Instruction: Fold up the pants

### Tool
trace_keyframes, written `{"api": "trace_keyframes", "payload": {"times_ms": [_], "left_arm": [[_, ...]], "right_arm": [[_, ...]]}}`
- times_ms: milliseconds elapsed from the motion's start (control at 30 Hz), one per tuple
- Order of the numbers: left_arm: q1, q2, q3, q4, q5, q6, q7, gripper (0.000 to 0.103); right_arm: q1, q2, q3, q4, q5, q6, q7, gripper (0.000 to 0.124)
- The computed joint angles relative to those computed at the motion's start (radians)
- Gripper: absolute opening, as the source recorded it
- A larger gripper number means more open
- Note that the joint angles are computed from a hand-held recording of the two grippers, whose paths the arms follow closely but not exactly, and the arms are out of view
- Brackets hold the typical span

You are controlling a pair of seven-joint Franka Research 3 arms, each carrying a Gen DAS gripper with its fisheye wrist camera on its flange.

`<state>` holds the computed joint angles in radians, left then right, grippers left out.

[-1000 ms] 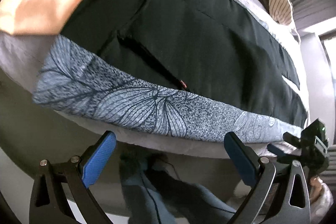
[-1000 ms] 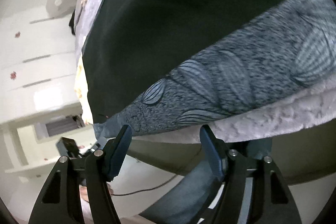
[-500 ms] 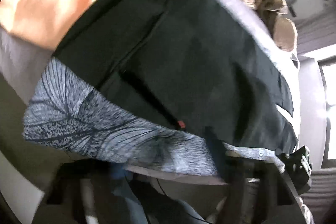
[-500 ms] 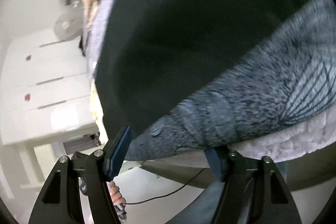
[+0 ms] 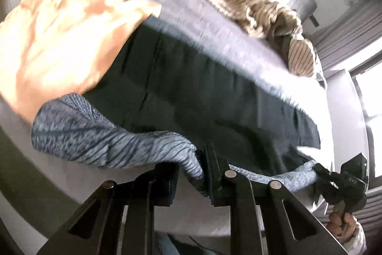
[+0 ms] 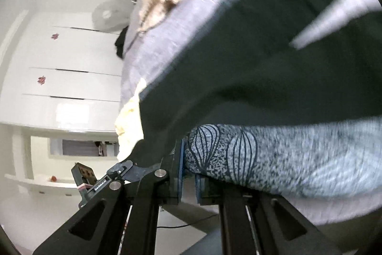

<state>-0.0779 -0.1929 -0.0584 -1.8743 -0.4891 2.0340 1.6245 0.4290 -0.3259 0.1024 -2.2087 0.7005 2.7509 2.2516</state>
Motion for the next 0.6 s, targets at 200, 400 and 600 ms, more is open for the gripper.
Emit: {"api": "trace_keyframes", "payload": {"times_ms": [200,400,600], "left_arm": [[0.001,0.259,-0.051,0.281,0.045,0.074,0.016,0.022],[0.001,0.606,-0.112,0.663,0.228,-0.002,-0.120,0.022],[0.009,0.801,-0.162,0.916,0.308,-0.157,-0.145,0.023]], "right_arm": [[-0.062,0.210,-0.074,0.271,-0.016,-0.124,-0.166,0.009],[-0.166,0.512,-0.062,0.585,-0.029,-0.277,-0.213,0.010],[-0.190,0.705,-0.054,0.755,-0.147,-0.377,-0.057,0.018]]}}
